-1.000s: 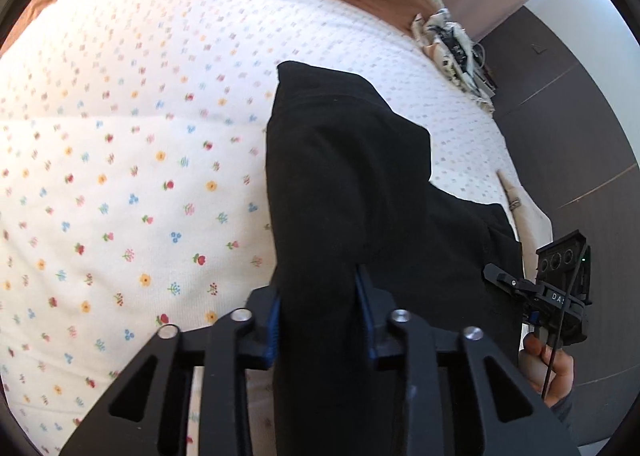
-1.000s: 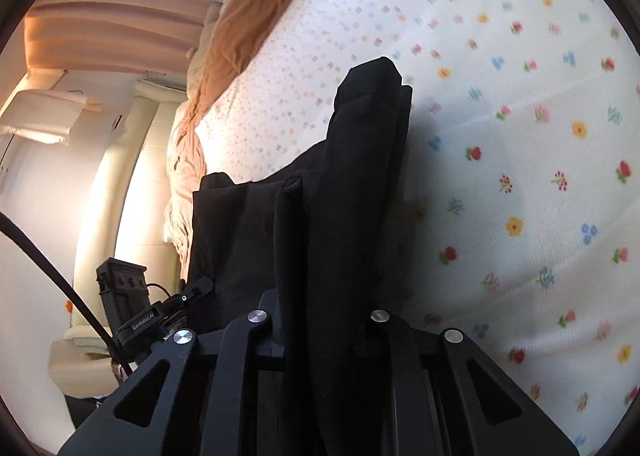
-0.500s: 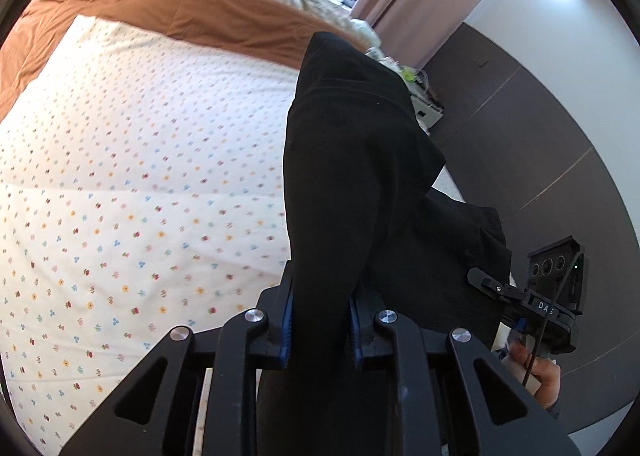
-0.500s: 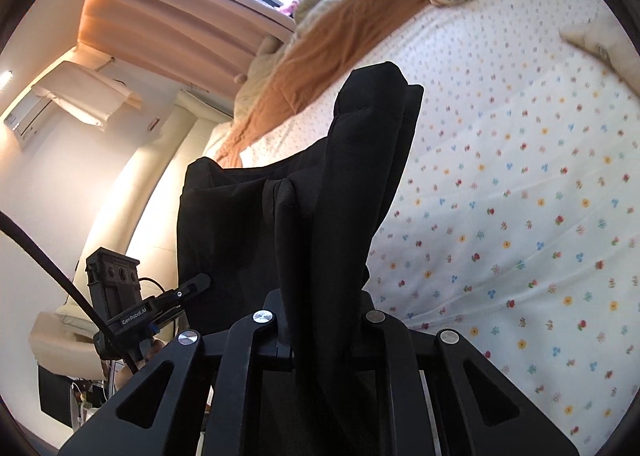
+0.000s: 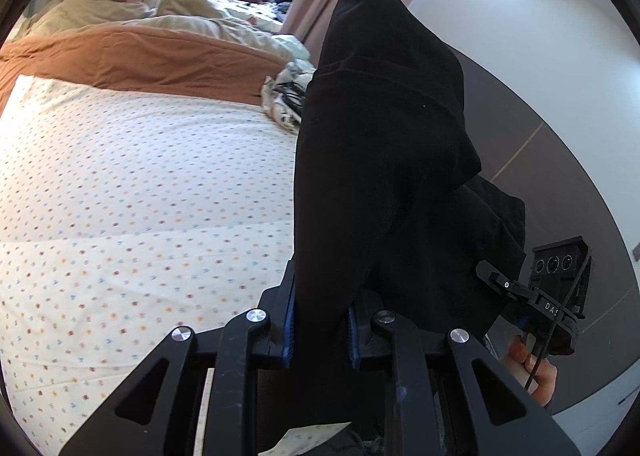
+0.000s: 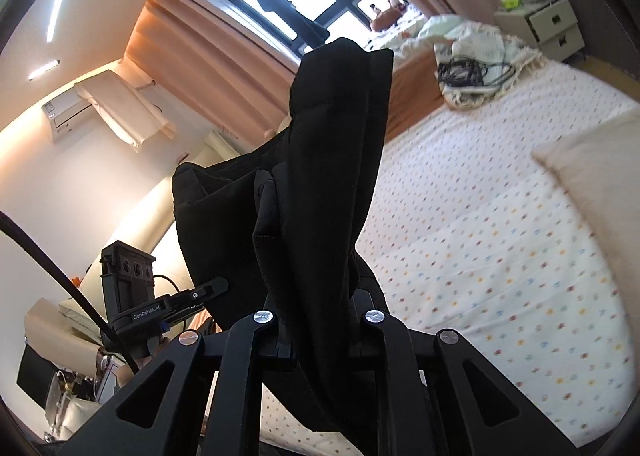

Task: Fold large clothes
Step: 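Carry the lifted black bundle with both tools toward the folded clothes stack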

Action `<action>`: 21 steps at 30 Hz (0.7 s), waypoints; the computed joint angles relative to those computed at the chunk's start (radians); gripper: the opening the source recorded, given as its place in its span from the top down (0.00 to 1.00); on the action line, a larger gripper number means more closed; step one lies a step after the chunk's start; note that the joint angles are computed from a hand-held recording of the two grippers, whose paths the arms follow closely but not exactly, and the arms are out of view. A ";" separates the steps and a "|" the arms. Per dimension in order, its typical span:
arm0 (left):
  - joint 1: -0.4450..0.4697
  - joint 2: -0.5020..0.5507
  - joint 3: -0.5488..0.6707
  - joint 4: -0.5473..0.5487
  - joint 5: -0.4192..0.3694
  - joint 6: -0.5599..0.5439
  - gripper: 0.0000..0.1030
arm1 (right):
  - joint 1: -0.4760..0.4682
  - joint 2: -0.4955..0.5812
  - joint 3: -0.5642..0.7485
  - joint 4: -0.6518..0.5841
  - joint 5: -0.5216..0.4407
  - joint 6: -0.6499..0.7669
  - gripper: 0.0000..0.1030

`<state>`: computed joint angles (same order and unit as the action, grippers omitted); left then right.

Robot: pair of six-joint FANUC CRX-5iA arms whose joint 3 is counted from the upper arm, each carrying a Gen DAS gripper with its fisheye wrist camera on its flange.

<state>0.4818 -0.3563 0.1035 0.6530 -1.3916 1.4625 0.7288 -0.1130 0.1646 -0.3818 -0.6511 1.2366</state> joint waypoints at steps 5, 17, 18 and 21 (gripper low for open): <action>-0.169 0.079 0.100 -0.060 0.052 0.095 0.80 | -0.032 -0.109 -0.081 0.051 -0.001 -0.015 0.90; -0.482 0.332 0.415 -0.167 0.093 0.246 0.80 | -0.182 -0.282 -0.140 0.076 -0.093 0.020 0.90; -0.505 0.358 0.447 -0.170 0.096 0.257 0.80 | -0.212 -0.287 -0.132 0.053 -0.108 0.042 0.90; -0.564 0.413 0.512 -0.185 0.104 0.279 0.80 | -0.247 -0.324 -0.138 0.064 -0.138 0.043 0.90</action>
